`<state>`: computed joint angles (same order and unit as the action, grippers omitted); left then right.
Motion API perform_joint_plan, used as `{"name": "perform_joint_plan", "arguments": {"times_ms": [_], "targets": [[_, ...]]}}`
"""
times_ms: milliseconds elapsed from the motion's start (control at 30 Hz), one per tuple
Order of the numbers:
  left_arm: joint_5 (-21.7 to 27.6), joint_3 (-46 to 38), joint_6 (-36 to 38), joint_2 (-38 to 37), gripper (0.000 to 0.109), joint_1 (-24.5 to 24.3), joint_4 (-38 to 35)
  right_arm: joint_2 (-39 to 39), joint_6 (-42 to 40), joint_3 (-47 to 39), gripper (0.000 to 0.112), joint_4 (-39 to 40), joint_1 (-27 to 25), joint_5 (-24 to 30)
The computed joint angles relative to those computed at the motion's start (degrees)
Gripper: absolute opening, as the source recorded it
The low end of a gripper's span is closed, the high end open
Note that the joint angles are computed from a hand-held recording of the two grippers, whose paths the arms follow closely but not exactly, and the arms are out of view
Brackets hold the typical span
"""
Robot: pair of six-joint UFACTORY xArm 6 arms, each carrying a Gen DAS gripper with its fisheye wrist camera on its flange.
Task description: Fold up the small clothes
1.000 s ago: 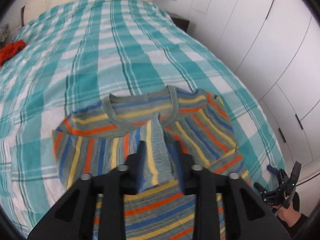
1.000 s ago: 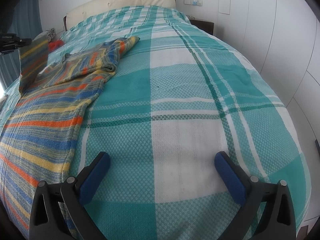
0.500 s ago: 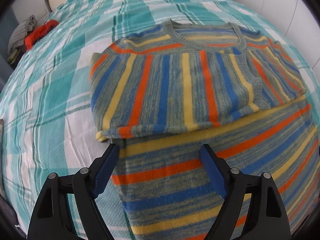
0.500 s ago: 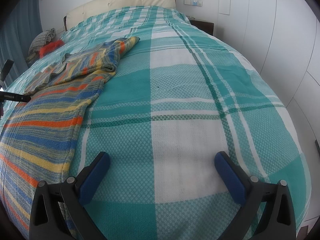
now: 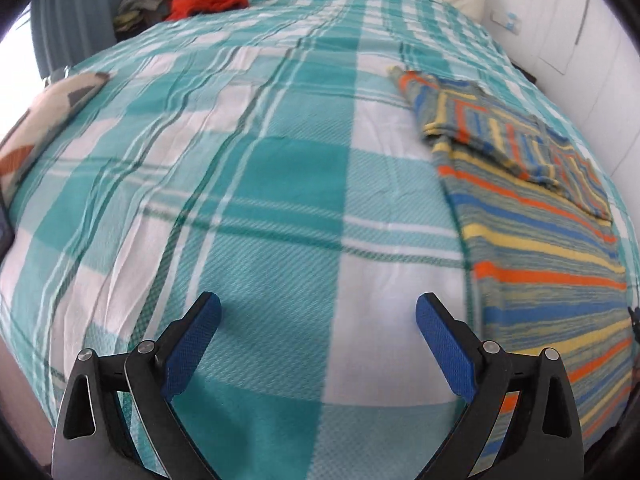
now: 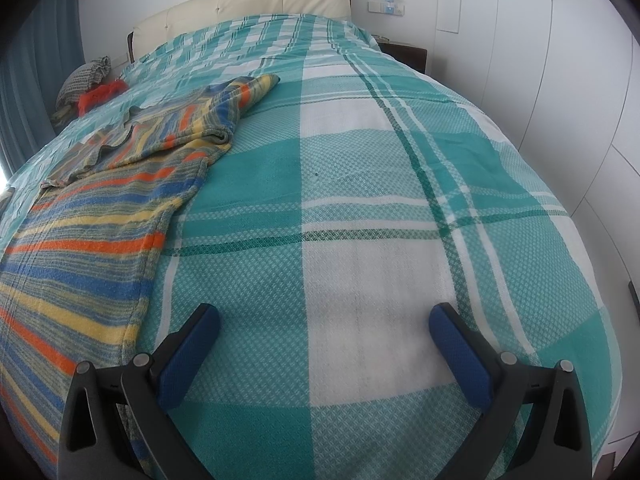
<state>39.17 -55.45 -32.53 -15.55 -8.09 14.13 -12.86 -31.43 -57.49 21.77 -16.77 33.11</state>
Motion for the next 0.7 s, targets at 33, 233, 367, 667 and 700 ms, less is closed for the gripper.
{"name": "perform_joint_plan", "arguments": {"times_ms": [33,233,367,667,700], "targets": [[-1.95,2.27,-0.23,-0.94,0.099,0.34,0.91,0.06,-0.2,0.04,0.103,0.15,-0.01,-0.25],[-5.85,5.76,-5.78,-1.91,0.103,-0.4,8.28,-0.04,-1.33,0.54,0.103,1.7,-0.09,-1.03],[-5.67,5.92,-5.8,-2.06,0.103,-0.44,9.07,-0.11,-1.67,0.76,0.103,2.19,-0.13,-1.25],[-4.34,5.3,-7.35,-1.44,0.102,-1.15,12.0,-0.15,-1.66,0.85,0.103,2.18,-0.11,-1.35],[-4.33,5.34,-7.43,-1.45,0.102,-1.16,12.17,-0.03,-1.81,0.74,0.103,2.32,-0.16,-1.35]]}}
